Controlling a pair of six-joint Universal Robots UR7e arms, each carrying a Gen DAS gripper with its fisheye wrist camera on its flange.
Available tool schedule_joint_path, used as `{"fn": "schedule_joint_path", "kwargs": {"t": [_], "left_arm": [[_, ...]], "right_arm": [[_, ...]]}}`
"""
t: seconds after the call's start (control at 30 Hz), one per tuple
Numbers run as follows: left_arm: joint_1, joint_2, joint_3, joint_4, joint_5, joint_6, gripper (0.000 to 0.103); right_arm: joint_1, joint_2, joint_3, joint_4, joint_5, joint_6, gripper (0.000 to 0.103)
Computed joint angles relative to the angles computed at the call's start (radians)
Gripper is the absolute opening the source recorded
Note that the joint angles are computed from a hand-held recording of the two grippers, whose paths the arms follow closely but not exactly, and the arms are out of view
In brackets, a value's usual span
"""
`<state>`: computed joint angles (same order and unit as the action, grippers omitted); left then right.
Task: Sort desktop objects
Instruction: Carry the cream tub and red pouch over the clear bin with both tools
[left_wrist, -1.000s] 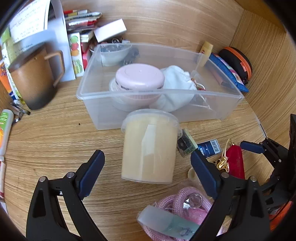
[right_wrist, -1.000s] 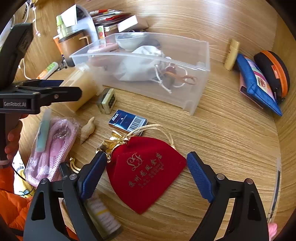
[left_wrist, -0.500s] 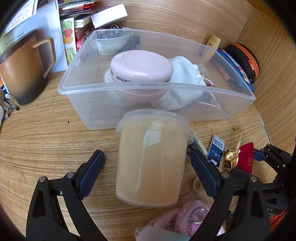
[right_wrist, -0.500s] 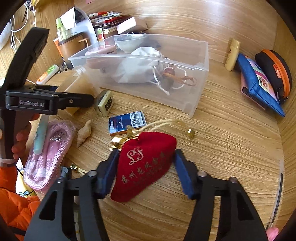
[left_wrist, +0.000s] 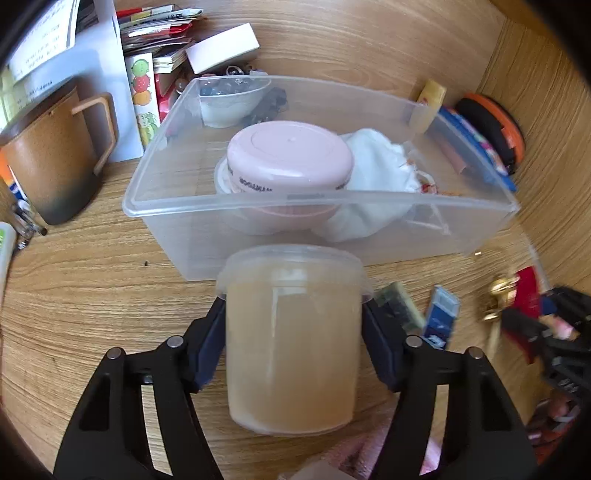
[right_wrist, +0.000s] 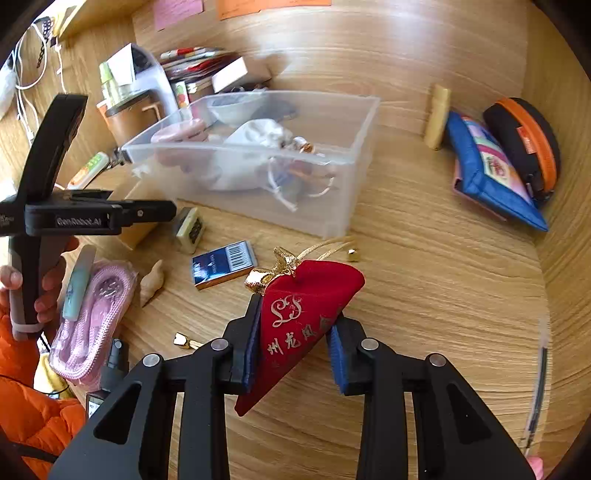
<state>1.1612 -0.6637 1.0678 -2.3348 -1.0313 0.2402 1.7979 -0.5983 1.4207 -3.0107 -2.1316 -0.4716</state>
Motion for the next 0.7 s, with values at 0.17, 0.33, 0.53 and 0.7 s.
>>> {"fn": "schedule_joint_path", "kwargs": {"t": [0.17, 0.33, 0.53, 0.7], "left_arm": [[0.001, 0.001, -0.002, -0.007, 0.002, 0.006, 0.064], [-0.002, -0.017, 0.025, -0.041, -0.006, 0.001, 0.063], [-0.009, -0.052, 0.066, -0.096, -0.013, 0.009, 0.058], [-0.003, -0.07, 0.09, -0.12, -0.023, 0.011, 0.058]], "right_arm": [[0.003, -0.014, 0.013, -0.043, -0.017, -0.016, 0.029], [0.003, -0.028, 0.016, -0.077, 0.0, -0.006, 0.029], [0.006, -0.032, 0.002, -0.095, 0.038, 0.0, 0.029], [0.013, -0.039, -0.002, -0.117, 0.077, -0.005, 0.029]]}}
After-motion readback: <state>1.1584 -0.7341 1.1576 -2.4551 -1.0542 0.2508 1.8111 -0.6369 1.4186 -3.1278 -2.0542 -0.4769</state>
